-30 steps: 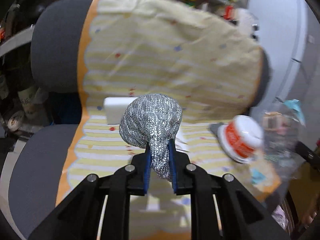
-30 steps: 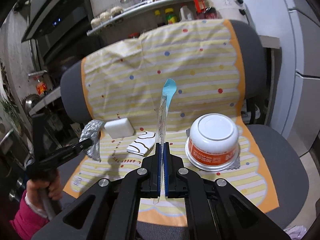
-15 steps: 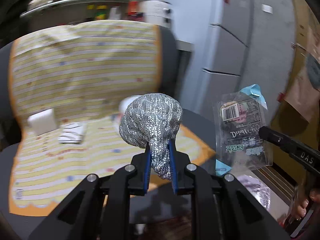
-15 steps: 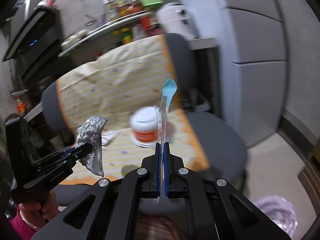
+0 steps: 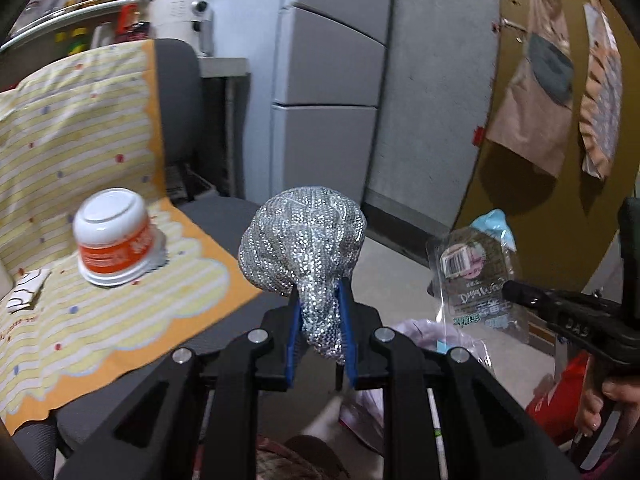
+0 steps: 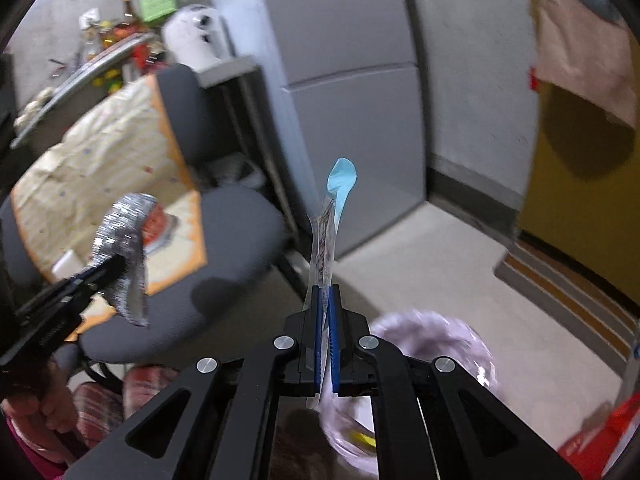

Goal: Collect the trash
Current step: 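Carry both items over the bin and open the right gripper, then lower the silver scrubber into the bin and open the left gripper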

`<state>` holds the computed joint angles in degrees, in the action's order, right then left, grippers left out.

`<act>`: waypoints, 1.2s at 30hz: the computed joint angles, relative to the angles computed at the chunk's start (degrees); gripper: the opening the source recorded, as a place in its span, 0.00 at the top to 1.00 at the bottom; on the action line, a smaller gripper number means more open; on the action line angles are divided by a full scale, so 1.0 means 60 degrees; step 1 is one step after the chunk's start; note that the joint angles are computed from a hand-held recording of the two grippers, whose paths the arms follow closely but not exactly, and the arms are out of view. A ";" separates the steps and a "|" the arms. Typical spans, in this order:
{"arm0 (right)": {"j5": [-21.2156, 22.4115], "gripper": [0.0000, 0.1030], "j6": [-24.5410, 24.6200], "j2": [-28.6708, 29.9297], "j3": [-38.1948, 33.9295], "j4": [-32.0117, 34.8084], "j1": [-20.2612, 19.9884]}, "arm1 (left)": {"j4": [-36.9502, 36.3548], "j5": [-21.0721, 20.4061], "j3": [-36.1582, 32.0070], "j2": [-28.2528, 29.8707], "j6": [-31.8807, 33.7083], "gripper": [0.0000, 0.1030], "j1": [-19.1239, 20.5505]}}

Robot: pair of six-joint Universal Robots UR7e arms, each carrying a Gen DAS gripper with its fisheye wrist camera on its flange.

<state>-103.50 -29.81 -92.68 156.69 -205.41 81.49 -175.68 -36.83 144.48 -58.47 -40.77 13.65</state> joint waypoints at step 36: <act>0.1372 0.71 0.0090 -0.1702 0.0148 -0.0591 -0.1920 | -0.1692 -0.3190 -0.2086 0.3061 0.3979 0.82 0.0922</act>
<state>-95.26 -29.27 -102.89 157.58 -208.95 69.97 -185.83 -55.97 131.97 -40.10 -16.89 19.18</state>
